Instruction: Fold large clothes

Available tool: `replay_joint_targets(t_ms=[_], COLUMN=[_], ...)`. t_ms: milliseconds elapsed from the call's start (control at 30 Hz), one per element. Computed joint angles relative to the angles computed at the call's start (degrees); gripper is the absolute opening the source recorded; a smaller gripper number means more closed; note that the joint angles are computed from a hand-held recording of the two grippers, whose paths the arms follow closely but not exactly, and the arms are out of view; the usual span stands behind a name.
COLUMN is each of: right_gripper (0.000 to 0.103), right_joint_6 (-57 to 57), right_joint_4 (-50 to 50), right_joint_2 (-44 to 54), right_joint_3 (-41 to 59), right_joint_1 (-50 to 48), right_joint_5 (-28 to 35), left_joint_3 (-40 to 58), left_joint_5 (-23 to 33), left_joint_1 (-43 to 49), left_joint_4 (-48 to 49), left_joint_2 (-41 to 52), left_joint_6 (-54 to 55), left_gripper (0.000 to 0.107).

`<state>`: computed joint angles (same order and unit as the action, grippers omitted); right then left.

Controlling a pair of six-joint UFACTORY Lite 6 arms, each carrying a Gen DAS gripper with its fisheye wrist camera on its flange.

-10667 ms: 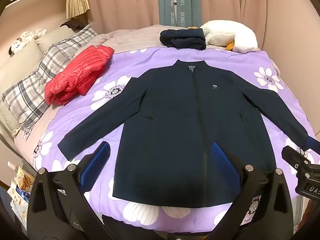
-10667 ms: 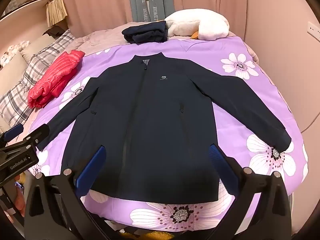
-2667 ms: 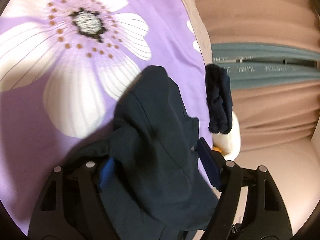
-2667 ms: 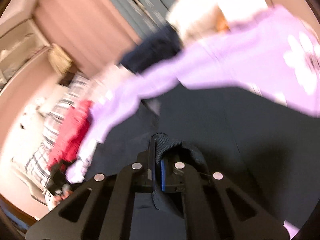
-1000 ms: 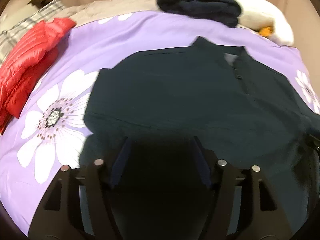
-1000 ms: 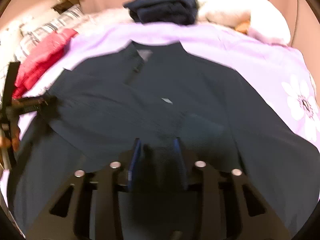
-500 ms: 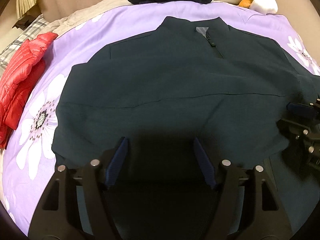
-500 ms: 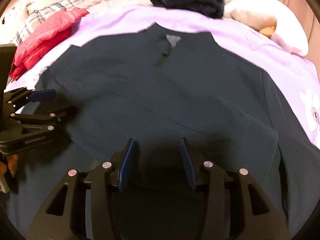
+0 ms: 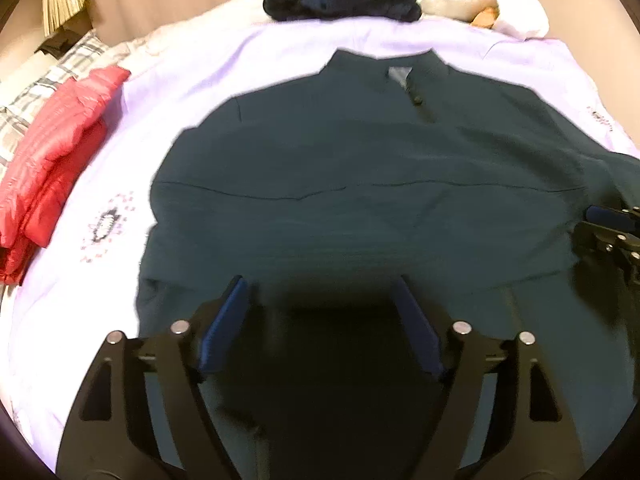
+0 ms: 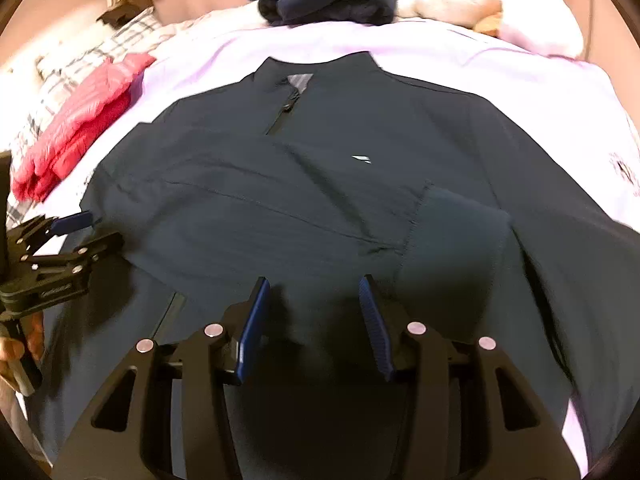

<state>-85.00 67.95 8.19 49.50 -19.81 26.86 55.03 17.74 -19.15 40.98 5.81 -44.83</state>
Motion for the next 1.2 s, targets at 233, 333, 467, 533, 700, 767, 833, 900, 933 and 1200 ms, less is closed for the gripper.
replay_joint_targets(t_ms=[233, 333, 467, 533, 700, 767, 833, 900, 933, 1200], right_gripper=[0.06, 0.06, 0.072, 0.073, 0.075, 0.076, 0.077, 0.077, 0.077, 0.077], right_joint_6=[2.04, 2.09, 0.38, -1.28, -5.15, -6.1, -6.29, -5.38, -4.58, 3.32], right_joint_4=[-2.42, -4.67, -8.37, -10.69, -16.44, -18.73, -20.35, -21.32, -21.78, -23.05], right_joint_2=[-11.24, -15.78, -19.06, -18.34, -10.87, -6.09, -0.84, 4.25, 7.46, 25.45], right_joint_3=[-6.57, -9.42, -12.19, -12.57, -9.59, -6.61, -2.55, 2.04, 5.03, 23.54], right_joint_1=[-11.74, -19.17, -32.79, -40.78, -57.87, -64.69, -70.54, -74.87, -77.46, -87.52], right_joint_5=[10.54, 17.14, 27.35, 31.94, 38.2, 39.67, 40.8, 41.91, 42.65, 47.19], left_joint_3=[-6.32, -8.5, -12.22, -14.2, -19.73, -21.68, -23.46, -25.19, -25.79, -28.18], left_joint_5=[5.66, 8.64, 12.47, 13.66, 17.25, 18.6, 20.15, 21.62, 22.53, 33.59], left_joint_1=[-5.56, -8.42, -10.74, -10.36, -10.9, -12.84, -14.86, -16.24, -17.52, -27.03], left_joint_4=[-0.11, -3.29, -10.87, -16.0, -22.53, -22.38, -23.46, -25.13, -24.85, -19.83], left_joint_2=[-14.63, -20.56, -29.0, -32.46, -41.36, -44.73, -48.8, -53.41, -55.1, -65.4], left_joint_6=[-2.37, -1.6, 0.47, 2.83, 3.63, 1.32, -0.47, -2.26, -4.12, -14.82], left_gripper=[0.096, 0.1, 0.101, 0.101, 0.101, 0.101, 0.101, 0.101, 0.101, 0.101])
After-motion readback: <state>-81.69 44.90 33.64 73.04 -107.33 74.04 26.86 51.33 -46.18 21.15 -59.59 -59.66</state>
